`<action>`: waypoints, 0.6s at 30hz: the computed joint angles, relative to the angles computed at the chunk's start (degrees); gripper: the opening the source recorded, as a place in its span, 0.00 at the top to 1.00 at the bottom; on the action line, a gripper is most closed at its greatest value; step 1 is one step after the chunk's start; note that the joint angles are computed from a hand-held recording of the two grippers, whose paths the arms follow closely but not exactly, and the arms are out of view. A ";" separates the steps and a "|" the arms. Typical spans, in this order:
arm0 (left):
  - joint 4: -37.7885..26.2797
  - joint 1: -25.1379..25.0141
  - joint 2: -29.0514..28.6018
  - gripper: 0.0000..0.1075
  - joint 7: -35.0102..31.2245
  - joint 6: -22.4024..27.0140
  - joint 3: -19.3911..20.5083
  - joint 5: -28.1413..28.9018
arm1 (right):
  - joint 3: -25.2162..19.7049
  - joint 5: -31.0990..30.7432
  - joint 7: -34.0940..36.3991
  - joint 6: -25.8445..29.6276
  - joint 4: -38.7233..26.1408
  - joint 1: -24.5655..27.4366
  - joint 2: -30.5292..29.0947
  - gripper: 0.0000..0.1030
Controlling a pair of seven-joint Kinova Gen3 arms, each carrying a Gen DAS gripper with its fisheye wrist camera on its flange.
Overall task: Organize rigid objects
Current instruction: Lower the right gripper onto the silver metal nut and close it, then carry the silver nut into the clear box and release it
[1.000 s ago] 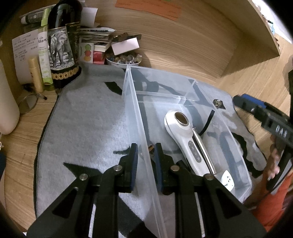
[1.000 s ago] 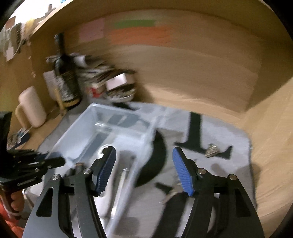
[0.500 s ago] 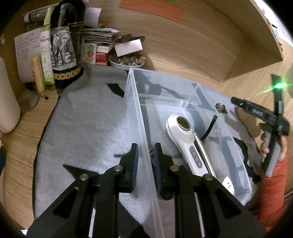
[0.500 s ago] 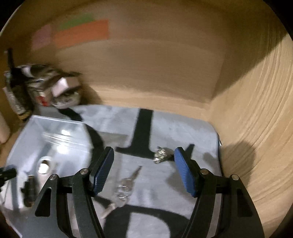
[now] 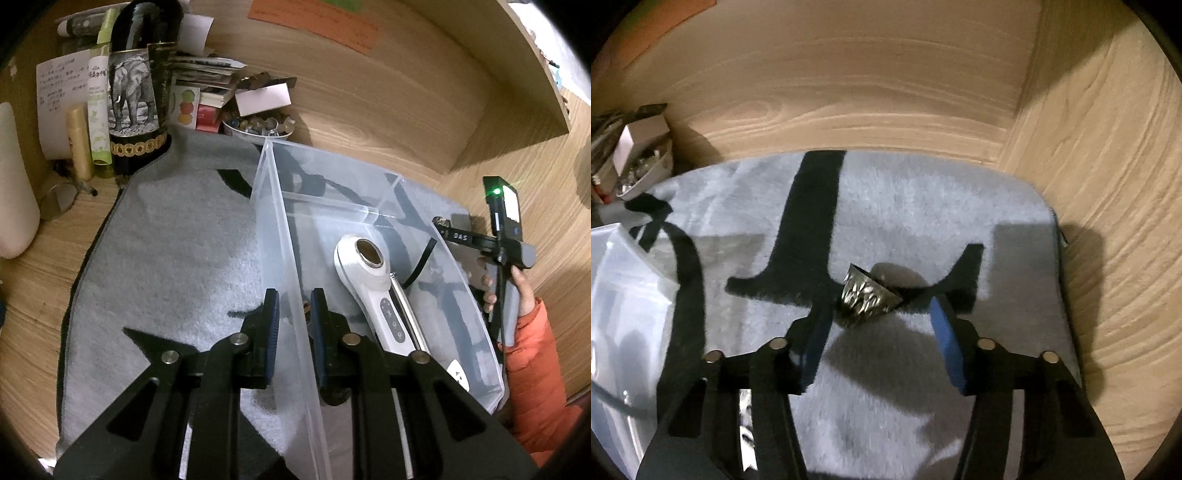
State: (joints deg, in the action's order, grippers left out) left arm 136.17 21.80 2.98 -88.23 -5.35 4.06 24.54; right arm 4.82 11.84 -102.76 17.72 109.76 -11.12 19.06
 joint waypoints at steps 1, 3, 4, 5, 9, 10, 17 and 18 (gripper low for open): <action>0.16 -0.34 -0.02 0.84 1.18 -0.21 0.37 -1.17 | 0.55 0.40 -0.55 -0.07 -0.10 -0.58 0.26 0.54; 0.44 -0.59 -0.02 0.84 1.25 -0.61 0.76 -1.24 | 1.33 1.26 -1.37 -0.78 -0.01 -1.41 0.58 0.64; 0.45 -0.58 0.03 0.84 1.21 -0.65 0.76 -1.27 | 1.09 1.33 -1.17 -1.11 0.14 -1.26 0.53 0.68; 0.44 -0.65 0.10 0.84 1.33 -0.59 0.82 -1.41 | 0.95 1.32 -0.98 -1.10 0.14 -1.23 0.50 0.70; 0.32 -1.54 0.10 0.84 3.08 -0.20 1.48 -3.45 | 4.29 4.53 -4.19 -2.07 1.52 -4.77 -0.35 0.70; 0.22 -1.39 0.19 0.84 3.06 -0.14 1.29 -3.50 | 3.78 4.45 -4.21 -1.98 1.47 -4.38 -0.52 0.70; -0.01 -0.36 0.31 0.84 2.31 0.08 0.26 -2.83 | 0.10 2.66 -2.93 -2.79 3.91 -2.02 -5.28 0.70; 0.03 -1.03 0.31 0.84 3.30 0.04 0.89 -3.77 | -1.09 2.02 -2.00 -3.17 4.88 -1.22 -6.74 0.70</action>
State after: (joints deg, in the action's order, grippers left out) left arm 136.20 20.78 3.29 -84.93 -5.31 4.95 20.78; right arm 3.73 13.86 -104.75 14.55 114.64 -12.35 12.32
